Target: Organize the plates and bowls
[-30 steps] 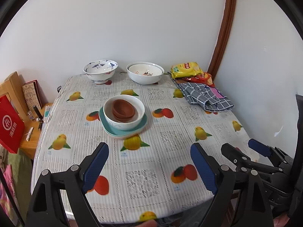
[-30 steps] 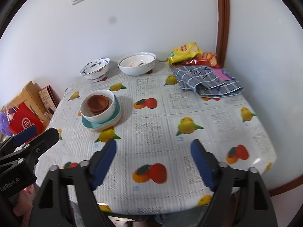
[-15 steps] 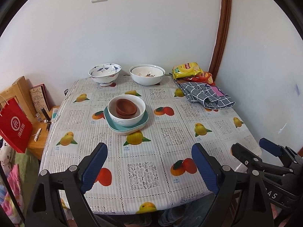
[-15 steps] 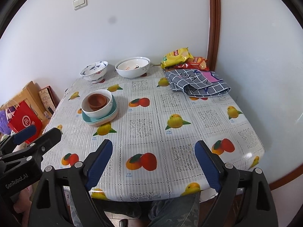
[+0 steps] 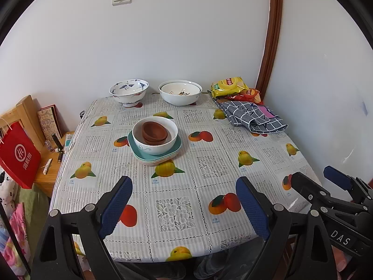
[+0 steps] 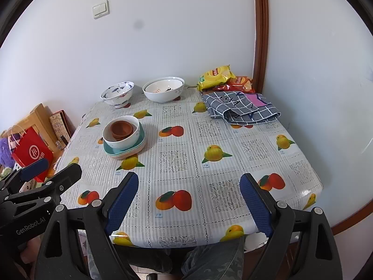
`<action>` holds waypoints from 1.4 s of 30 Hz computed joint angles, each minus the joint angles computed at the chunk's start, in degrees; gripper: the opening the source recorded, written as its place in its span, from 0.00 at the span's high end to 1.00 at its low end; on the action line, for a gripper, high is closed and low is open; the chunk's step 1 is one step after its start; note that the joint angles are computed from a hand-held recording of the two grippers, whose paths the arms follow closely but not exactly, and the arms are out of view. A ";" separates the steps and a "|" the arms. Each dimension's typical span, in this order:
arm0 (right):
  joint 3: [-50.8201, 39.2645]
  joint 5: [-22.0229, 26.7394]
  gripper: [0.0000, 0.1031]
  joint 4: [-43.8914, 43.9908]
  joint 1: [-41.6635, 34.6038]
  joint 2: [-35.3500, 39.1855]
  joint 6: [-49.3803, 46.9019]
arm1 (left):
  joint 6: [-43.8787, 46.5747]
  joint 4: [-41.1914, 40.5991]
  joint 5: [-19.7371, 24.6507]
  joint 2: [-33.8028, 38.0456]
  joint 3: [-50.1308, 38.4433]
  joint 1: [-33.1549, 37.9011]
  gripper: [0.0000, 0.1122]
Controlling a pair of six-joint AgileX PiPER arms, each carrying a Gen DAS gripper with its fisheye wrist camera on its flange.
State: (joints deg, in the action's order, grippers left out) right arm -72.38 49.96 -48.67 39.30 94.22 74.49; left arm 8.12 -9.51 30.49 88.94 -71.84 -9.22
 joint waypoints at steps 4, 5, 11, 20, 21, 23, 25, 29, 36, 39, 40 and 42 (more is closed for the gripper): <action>-0.23 0.34 0.15 -0.30 0.34 0.12 -0.22 | 0.05 -0.12 0.36 -0.06 0.01 0.14 0.20; -0.32 0.50 0.15 -0.38 0.40 0.17 -0.11 | 0.04 -0.10 0.39 -0.06 0.04 0.20 0.20; -0.38 0.34 0.14 -0.31 0.17 0.17 -0.19 | 0.35 -0.46 0.93 0.27 -0.19 0.83 0.20; -1.18 0.79 0.14 -0.42 0.34 0.87 -0.22 | 0.97 -0.90 0.90 0.32 -0.27 1.28 0.20; -1.31 0.82 0.14 -0.32 0.34 0.93 -0.33 | 0.98 -0.91 0.81 0.30 -0.19 1.30 0.20; -1.39 0.98 0.14 -0.49 0.44 0.96 -0.35 | 0.97 -0.92 0.82 0.33 -0.21 1.33 0.20; -1.42 1.03 0.14 -0.51 0.46 0.96 -0.37 | 0.94 -0.86 0.95 0.30 -0.27 1.34 0.20; -1.35 0.86 0.14 -0.63 0.34 0.89 -0.31 | 1.02 -0.88 0.89 0.36 -0.30 1.33 0.20; -1.28 0.77 0.14 -0.65 0.29 0.82 -0.32 | 0.95 -0.75 0.85 0.39 -0.28 1.20 0.20; -1.39 0.90 0.14 -0.63 0.37 0.79 -0.31 | 0.77 -0.60 0.89 0.35 -0.24 1.14 0.20; -1.31 0.83 0.14 -0.80 0.38 0.76 -0.21 | 0.83 -0.63 0.82 0.32 -0.18 1.09 0.20; -1.32 1.01 0.14 -0.93 0.55 0.71 -0.09 | 0.91 -0.63 0.55 0.18 0.10 1.09 0.20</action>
